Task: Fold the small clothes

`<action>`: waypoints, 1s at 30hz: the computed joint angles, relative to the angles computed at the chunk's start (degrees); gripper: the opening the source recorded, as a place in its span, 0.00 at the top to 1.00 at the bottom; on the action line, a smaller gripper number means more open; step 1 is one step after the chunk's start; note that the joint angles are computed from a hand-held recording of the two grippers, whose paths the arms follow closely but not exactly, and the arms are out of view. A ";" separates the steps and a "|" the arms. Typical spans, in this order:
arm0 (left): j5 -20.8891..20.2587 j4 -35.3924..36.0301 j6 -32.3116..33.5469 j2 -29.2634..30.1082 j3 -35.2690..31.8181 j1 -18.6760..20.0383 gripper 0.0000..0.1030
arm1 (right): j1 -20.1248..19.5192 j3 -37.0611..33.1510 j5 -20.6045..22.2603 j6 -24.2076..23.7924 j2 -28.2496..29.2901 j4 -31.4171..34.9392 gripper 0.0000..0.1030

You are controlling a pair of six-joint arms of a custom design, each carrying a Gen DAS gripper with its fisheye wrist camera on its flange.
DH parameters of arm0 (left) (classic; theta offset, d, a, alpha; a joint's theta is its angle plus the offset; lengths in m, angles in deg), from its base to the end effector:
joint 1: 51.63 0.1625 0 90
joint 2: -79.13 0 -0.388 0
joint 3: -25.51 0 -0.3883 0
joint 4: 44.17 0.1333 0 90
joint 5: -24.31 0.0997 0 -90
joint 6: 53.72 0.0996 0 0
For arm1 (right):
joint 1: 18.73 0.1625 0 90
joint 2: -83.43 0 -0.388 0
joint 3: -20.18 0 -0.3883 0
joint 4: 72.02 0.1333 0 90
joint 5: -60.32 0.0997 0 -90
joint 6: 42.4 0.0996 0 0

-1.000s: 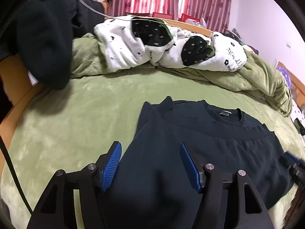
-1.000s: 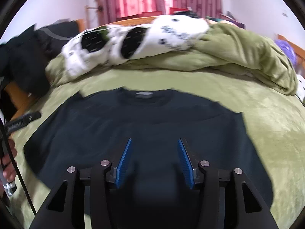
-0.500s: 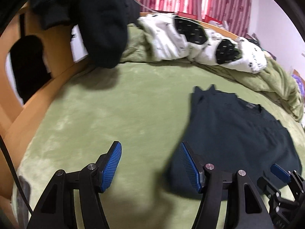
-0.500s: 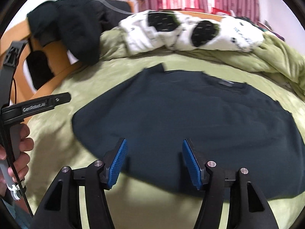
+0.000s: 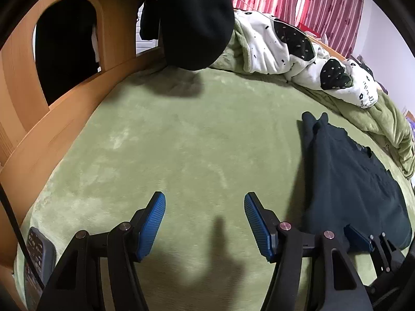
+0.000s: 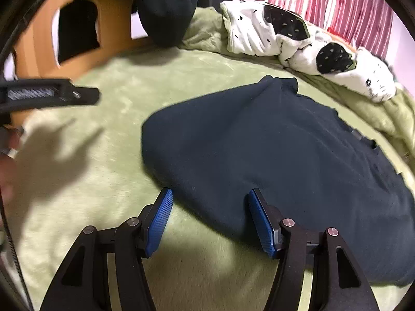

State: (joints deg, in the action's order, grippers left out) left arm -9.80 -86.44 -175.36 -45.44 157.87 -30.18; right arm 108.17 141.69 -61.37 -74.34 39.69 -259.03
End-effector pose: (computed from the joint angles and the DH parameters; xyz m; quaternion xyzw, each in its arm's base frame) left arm -0.0839 -0.2648 0.3156 -0.1541 0.7969 -0.4496 0.3730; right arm 0.3557 -0.3389 0.0041 0.4985 -0.8082 0.1723 0.2620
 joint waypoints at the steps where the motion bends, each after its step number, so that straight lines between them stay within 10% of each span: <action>1: 0.04 1.01 -0.69 -0.55 0.04 -0.13 0.41 | 0.62 -0.67 -1.67 -0.91 1.50 -1.25 0.40; 11: 0.02 -2.38 0.94 -9.36 2.64 0.72 0.42 | 1.94 -6.77 -6.89 -1.77 7.98 -1.76 0.39; 16: 0.10 -6.82 3.88 -9.10 3.22 2.84 0.42 | 2.58 -7.51 -9.03 -2.47 8.89 -4.77 0.78; 30: 2.85 -25.81 14.94 1.83 2.50 5.55 0.41 | -2.15 -4.66 1.77 12.27 -9.85 3.35 0.81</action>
State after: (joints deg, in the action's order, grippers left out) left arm -6.94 -112.26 -160.43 -43.60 160.37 -24.63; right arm 106.03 137.03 -59.60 -62.07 29.84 -255.68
